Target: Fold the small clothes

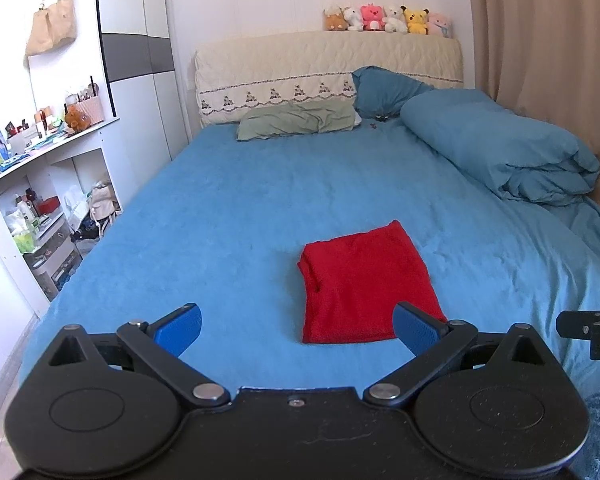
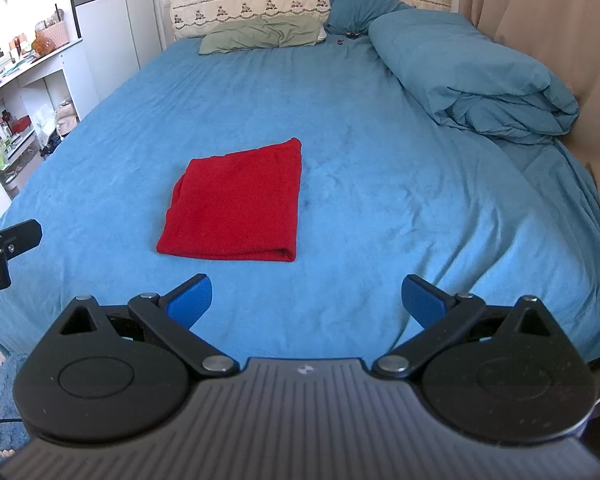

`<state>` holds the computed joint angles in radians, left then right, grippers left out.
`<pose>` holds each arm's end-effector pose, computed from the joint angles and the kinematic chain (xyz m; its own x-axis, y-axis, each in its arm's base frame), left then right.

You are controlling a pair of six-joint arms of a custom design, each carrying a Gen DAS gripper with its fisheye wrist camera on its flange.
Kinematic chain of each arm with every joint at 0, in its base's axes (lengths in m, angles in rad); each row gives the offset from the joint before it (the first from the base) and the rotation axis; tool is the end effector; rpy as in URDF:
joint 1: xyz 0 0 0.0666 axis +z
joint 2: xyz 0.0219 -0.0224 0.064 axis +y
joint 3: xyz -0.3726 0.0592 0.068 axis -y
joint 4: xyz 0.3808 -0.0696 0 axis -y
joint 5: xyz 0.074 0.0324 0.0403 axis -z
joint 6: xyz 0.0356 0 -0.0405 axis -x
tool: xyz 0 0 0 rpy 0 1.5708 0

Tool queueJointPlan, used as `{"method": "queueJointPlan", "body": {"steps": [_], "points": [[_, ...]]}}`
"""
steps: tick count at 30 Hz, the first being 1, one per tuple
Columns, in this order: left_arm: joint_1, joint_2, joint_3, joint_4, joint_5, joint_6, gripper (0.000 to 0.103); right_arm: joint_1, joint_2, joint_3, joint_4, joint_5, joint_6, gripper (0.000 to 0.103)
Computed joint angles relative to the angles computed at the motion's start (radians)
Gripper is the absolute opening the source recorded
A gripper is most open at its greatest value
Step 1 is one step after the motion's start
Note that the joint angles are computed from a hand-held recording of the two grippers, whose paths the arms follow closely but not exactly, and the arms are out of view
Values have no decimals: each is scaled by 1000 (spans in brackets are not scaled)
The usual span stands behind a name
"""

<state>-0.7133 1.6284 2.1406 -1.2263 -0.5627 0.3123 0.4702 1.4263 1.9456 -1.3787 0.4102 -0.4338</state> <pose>0.4067 -0.3273 0.6170 -0.5477 0.1303 -0.8265 0.0844 0.9914 0.1003 0.3950 0.1843 0.6172 -0.6898 0.0818 -0.7194 0.1174 0.9931 0.0003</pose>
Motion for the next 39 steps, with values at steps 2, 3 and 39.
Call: {"method": "queueJointPlan", "body": {"steps": [2,3,39], "points": [[-3,3,4,0,-8,1,103,-1,0,2,-1,-3,-3,103],[-1,0,-1,4,-7,-2,103,-1,1,3,-1,-2,-1,103],[4,-16,-18,29,10,-3,103,9,5,11,-3,5,-30,103]]}}
